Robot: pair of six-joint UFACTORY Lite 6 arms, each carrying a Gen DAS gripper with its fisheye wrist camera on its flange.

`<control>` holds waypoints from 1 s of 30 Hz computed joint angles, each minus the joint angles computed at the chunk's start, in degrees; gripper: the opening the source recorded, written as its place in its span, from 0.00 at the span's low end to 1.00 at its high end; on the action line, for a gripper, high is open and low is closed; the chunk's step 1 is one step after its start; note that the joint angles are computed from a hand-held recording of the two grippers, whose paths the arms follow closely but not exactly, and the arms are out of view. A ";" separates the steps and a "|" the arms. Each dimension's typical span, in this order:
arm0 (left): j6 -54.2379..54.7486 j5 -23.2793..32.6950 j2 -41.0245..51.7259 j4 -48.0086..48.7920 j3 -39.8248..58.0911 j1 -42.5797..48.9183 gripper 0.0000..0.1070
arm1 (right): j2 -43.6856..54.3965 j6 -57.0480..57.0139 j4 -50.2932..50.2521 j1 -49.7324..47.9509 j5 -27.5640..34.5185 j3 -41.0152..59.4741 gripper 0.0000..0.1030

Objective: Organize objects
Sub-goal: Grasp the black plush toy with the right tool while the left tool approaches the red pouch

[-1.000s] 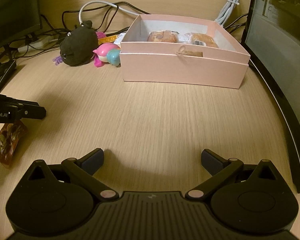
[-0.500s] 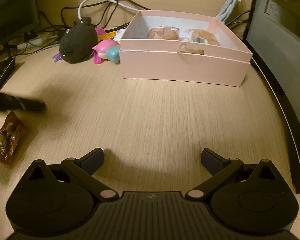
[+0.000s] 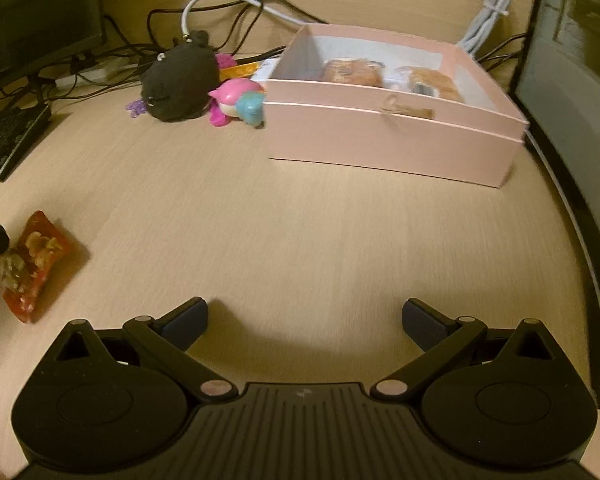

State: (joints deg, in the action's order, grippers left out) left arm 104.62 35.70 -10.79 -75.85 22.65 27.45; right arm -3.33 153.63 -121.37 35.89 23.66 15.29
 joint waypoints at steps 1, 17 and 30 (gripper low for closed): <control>-0.04 0.16 -0.83 -0.50 -0.58 0.17 0.25 | -0.02 1.27 -1.77 -0.43 -0.67 1.06 1.00; -6.55 6.13 -8.95 5.86 -5.39 13.94 0.25 | 50.04 -51.73 42.72 -3.02 -1.32 76.14 1.00; -10.24 8.31 -5.37 12.37 -1.73 14.21 0.25 | 34.21 -35.53 22.29 -2.49 -8.89 56.95 0.66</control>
